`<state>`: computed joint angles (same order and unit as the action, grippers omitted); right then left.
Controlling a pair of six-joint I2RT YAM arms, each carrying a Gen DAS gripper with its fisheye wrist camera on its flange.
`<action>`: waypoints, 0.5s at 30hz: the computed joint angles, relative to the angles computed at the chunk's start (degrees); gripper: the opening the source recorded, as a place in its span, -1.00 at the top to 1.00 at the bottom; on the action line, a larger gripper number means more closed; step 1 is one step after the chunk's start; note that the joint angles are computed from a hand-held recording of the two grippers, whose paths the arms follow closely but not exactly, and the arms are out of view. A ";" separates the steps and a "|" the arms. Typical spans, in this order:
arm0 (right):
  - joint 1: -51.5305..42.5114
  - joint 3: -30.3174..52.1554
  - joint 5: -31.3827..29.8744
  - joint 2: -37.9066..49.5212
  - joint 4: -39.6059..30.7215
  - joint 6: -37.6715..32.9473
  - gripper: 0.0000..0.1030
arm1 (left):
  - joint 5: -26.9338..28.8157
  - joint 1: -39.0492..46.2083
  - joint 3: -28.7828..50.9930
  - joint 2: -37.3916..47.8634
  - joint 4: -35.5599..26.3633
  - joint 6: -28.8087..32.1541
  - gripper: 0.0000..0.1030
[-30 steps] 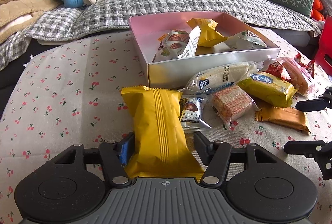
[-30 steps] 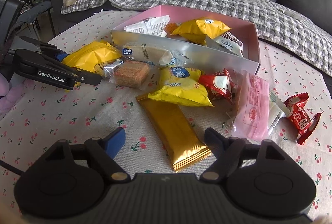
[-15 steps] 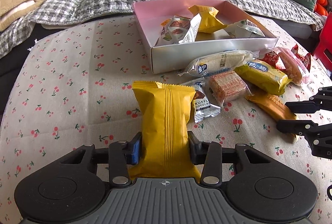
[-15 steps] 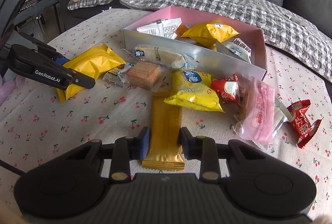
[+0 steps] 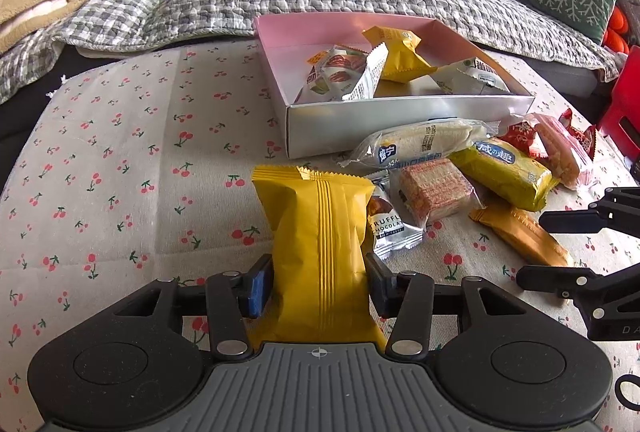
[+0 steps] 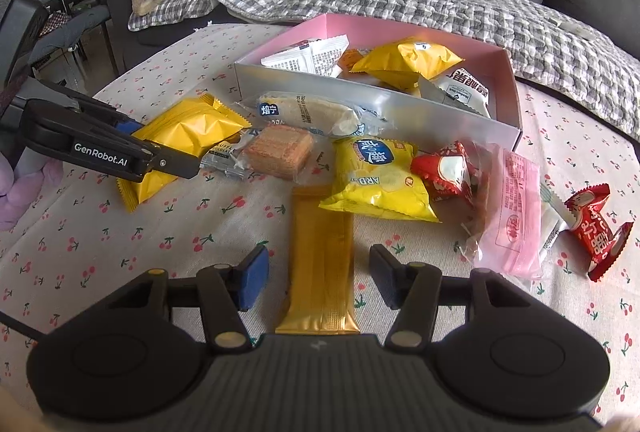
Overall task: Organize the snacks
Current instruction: 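Carry the yellow packet and gold bar with both tools over the pink box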
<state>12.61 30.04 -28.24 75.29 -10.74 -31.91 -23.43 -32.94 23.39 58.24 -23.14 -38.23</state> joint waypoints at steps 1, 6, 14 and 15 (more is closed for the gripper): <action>0.14 -0.22 0.11 -0.26 0.25 -0.18 0.16 | -0.22 0.14 -0.23 -0.06 0.58 0.07 0.07; 0.70 0.64 0.64 -0.81 -1.66 0.43 0.44 | -0.14 0.76 -0.23 -1.28 -0.04 -0.82 0.18; -0.26 5.02 -3.68 -2.98 -12.30 0.57 0.45 | -1.81 -1.56 3.05 -3.81 -6.63 -3.76 0.27; -0.48 5.34 -4.63 -3.61 -13.43 0.42 0.45 | -1.80 -1.71 3.47 -4.20 -7.33 -4.01 0.27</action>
